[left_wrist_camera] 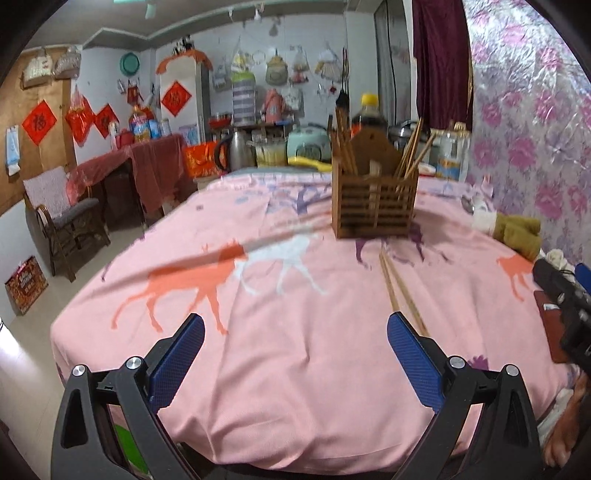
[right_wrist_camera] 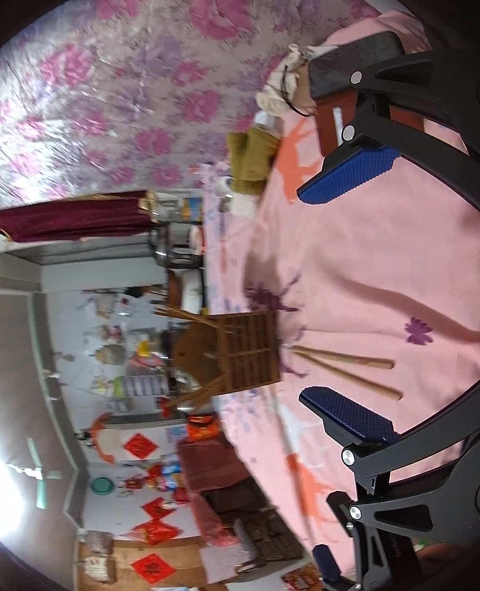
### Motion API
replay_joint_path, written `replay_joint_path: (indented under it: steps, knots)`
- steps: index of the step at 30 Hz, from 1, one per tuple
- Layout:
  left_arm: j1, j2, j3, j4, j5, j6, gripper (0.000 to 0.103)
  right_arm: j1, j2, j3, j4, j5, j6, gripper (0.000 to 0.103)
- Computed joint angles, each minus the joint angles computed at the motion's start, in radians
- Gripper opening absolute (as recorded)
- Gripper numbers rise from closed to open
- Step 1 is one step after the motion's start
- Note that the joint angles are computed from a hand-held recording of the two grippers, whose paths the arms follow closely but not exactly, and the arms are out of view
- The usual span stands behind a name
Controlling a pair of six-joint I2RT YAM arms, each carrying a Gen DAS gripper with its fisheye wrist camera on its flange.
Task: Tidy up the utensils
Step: 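Move both tools toward the two chopsticks lying on the cloth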
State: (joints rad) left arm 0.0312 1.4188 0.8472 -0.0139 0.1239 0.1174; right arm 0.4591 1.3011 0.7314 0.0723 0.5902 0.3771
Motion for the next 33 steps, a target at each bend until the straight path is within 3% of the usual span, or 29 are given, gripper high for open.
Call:
replay_joint_path:
  steps: [11, 17, 25, 33]
  knots:
    - [-0.001, 0.046, 0.009, -0.001, 0.013, 0.005, 0.097, -0.112, 0.096, 0.033, -0.066, -0.218, 0.106, 0.095]
    - [-0.014, 0.052, 0.006, 0.001, 0.018, 0.016, 0.097, -0.114, 0.109, 0.036, -0.063, -0.209, 0.092, 0.095]
    - [-0.024, 0.178, 0.106, -0.122, 0.069, 0.048, 0.097, -0.137, 0.151, 0.052, -0.074, -0.245, 0.067, 0.095]
    - [-0.064, 0.234, 0.142, -0.183, 0.085, 0.104, 0.097, -0.194, 0.19, 0.054, -0.082, -0.259, 0.128, 0.095]
